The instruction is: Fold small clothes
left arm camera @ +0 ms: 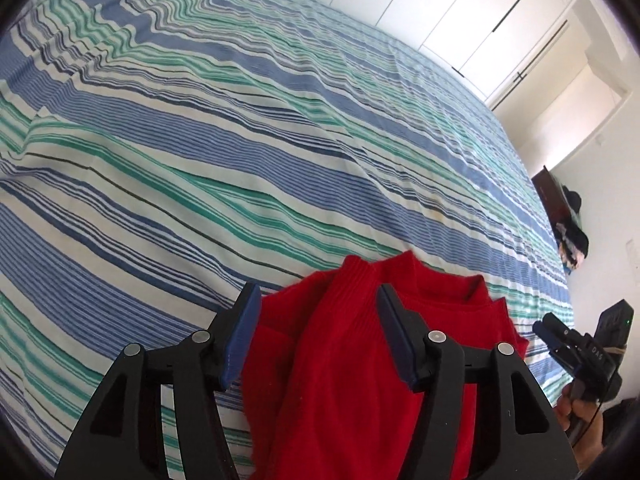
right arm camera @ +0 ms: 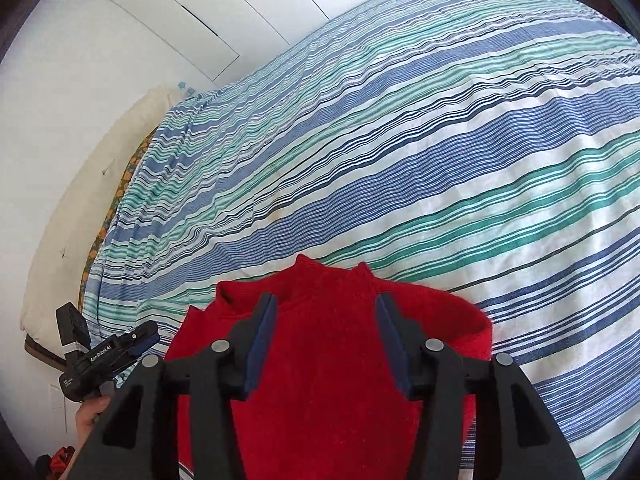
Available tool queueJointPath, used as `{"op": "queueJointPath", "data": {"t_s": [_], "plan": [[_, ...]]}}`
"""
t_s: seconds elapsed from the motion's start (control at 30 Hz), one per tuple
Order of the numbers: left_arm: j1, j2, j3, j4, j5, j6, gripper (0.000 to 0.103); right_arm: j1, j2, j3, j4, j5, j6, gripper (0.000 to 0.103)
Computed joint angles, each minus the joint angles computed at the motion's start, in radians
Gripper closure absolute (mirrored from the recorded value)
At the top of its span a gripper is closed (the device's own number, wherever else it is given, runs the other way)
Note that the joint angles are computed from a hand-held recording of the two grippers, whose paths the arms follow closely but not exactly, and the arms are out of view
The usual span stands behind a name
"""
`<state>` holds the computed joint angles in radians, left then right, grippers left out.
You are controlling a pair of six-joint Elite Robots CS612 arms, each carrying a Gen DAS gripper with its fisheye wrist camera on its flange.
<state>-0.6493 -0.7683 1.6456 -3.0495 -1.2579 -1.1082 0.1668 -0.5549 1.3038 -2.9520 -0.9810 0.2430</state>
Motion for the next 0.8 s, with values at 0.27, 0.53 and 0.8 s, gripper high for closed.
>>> {"op": "queueJointPath", "data": {"t_s": [0.27,0.53,0.8], "plan": [[-0.082,-0.036,0.095,0.017,-0.018,0.13,0.034,-0.001,-0.092,0.169,0.157,0.153,-0.462,0.051],[-0.082,-0.081,0.223,-0.067,-0.02,-0.118,0.026,-0.028,-0.134,0.298,0.036,-0.017,-0.359,0.063],[-0.094,-0.035,0.243,-0.262,-0.135,-0.084,0.017,-0.051,-0.222,0.459,-0.085,0.072,-0.398,0.063]]}}
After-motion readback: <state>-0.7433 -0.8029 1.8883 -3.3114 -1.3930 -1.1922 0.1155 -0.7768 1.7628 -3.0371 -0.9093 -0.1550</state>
